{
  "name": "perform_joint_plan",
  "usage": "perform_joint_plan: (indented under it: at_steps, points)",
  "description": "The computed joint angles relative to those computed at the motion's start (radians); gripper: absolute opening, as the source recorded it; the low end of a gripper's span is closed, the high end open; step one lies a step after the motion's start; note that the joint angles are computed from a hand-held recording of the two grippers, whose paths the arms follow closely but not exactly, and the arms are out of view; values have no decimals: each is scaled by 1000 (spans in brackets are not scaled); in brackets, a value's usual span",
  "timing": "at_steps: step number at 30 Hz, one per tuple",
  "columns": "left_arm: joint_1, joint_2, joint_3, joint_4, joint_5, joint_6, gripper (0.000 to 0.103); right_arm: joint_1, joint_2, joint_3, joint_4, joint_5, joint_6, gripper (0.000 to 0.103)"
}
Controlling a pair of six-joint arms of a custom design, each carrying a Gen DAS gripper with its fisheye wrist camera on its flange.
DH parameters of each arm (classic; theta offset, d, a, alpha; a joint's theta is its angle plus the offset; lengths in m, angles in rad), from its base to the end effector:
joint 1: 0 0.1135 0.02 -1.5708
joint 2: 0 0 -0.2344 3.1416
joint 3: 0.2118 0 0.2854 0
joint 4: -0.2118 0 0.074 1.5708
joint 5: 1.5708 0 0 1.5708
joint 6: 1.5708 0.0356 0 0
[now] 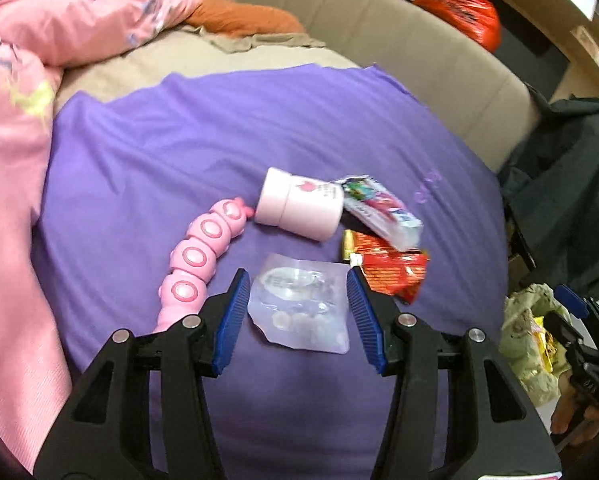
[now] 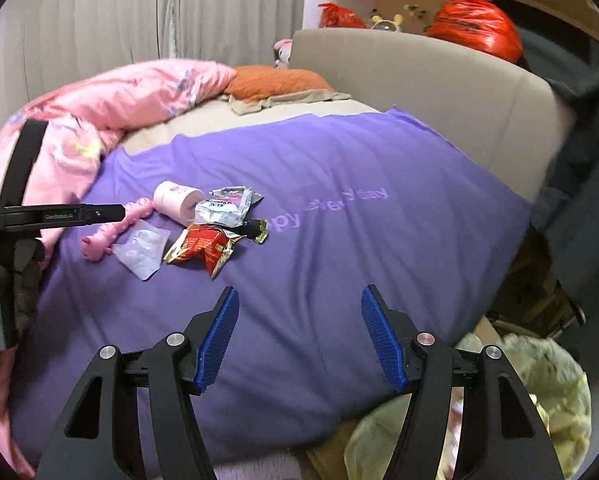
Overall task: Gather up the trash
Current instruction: 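Move both tools back over the bed toward the tissue packet, then grasp the white tissue packet with the right tool while the left tool reaches the clear plastic packet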
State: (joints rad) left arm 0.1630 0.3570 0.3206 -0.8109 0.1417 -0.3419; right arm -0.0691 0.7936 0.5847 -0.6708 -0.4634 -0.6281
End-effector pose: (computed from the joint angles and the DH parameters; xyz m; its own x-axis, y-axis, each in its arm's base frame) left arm 0.1525 0.0200 0.1633 -0.6738 -0.4472 -0.5882 -0.3124 0.8938 -0.3217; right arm 0.2091 0.0015 0.1999 -0.4913 -0.4929 -0.7181 -0.6317 0.7693 -0.0958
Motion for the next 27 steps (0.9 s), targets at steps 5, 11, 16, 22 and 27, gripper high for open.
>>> perform_joint_plan:
  at_steps: [5,11,16,22,27]
  points:
    - [-62,128,8,77,-78,2,48,178,183,51,156,49,128,60]
    - [-21,162,5,87,-97,35,48,334,519,224,307,69,278,60]
    - [-5,160,4,87,-88,55,48,407,755,382,337,75,332,60]
    - [2,189,4,105,-69,67,48,421,885,463,304,67,313,52]
    - [-13,183,5,102,-68,66,48,395,897,466,259,18,277,26]
